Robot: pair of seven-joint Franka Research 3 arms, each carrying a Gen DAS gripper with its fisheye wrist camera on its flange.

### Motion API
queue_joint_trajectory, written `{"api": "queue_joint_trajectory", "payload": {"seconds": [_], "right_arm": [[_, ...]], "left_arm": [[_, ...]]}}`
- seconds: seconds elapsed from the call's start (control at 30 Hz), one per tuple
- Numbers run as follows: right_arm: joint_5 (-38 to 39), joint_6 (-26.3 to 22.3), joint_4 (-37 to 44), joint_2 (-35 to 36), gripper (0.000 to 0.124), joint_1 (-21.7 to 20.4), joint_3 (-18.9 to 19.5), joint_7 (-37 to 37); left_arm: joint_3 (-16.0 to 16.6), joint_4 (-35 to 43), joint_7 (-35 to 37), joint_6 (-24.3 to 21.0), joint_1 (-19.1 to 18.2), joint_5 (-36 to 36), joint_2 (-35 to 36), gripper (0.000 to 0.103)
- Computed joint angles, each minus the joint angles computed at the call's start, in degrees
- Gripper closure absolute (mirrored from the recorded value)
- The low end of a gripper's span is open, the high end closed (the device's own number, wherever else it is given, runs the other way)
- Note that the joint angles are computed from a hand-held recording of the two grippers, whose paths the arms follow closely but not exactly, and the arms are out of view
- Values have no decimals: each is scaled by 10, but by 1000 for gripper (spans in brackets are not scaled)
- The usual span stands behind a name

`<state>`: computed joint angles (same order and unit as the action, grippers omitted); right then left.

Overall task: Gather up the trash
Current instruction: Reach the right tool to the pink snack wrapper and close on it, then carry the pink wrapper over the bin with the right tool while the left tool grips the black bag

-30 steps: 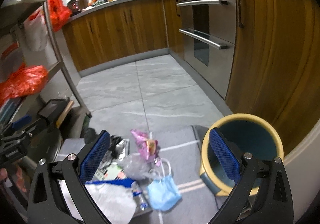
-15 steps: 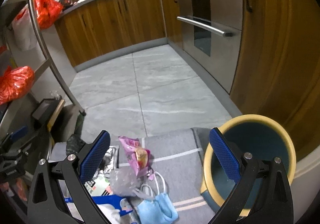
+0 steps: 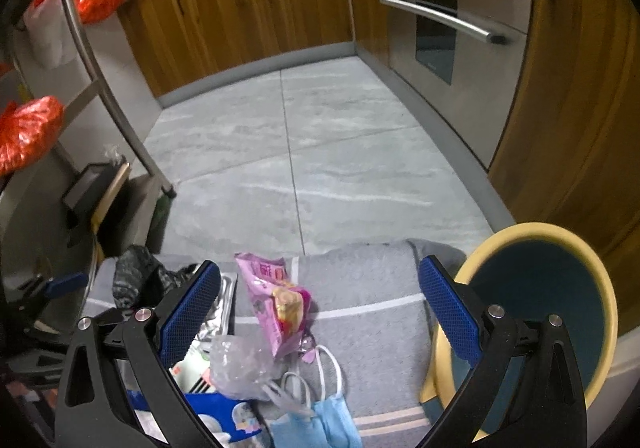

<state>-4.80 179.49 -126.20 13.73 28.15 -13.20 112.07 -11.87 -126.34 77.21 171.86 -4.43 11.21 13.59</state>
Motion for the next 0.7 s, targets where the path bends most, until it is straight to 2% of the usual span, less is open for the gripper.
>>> {"api": "queue_joint_trajectory", "payload": {"seconds": [0.03, 0.1, 0.17, 0.27, 0.3, 0.33, 0.4, 0.43, 0.53, 0.63, 0.7], "right_arm": [[4, -4, 3, 3, 26, -8, 9, -7], [27, -12, 14, 12, 26, -42, 49, -40], [79, -22, 25, 23, 27, -108, 126, -106], [138, -43, 46, 42, 28, -156, 190, -188], [148, -48, 52, 48, 30, -159, 197, -205], [145, -56, 59, 53, 32, -146, 187, -211], [135, -80, 76, 67, 47, -119, 163, -217], [132, -93, 84, 74, 50, -109, 153, -216], [162, -131, 113, 98, 60, -123, 172, -243], [174, -152, 128, 112, 71, -120, 171, -258], [180, -172, 138, 121, 88, -117, 170, -261]], "left_arm": [[-3, 5, 4, -6, 2, -3, 5, 19], [-8, 11, 14, -11, 6, -8, 13, 21], [-18, 19, 29, -19, 12, -18, 22, 28], [-17, 32, 39, -31, 7, -18, 32, 32], [-13, 36, 40, -33, 4, -13, 36, 35], [-9, 39, 39, -37, 0, -8, 39, 41], [-19, 48, 55, -51, 10, -20, 48, 53], [-26, 48, 64, -55, 16, -30, 49, 60], [-43, 51, 99, -61, 34, -60, 54, 73], [-42, 49, 113, -59, 33, -68, 53, 76], [-49, 48, 130, -63, 40, -82, 53, 82]]}}
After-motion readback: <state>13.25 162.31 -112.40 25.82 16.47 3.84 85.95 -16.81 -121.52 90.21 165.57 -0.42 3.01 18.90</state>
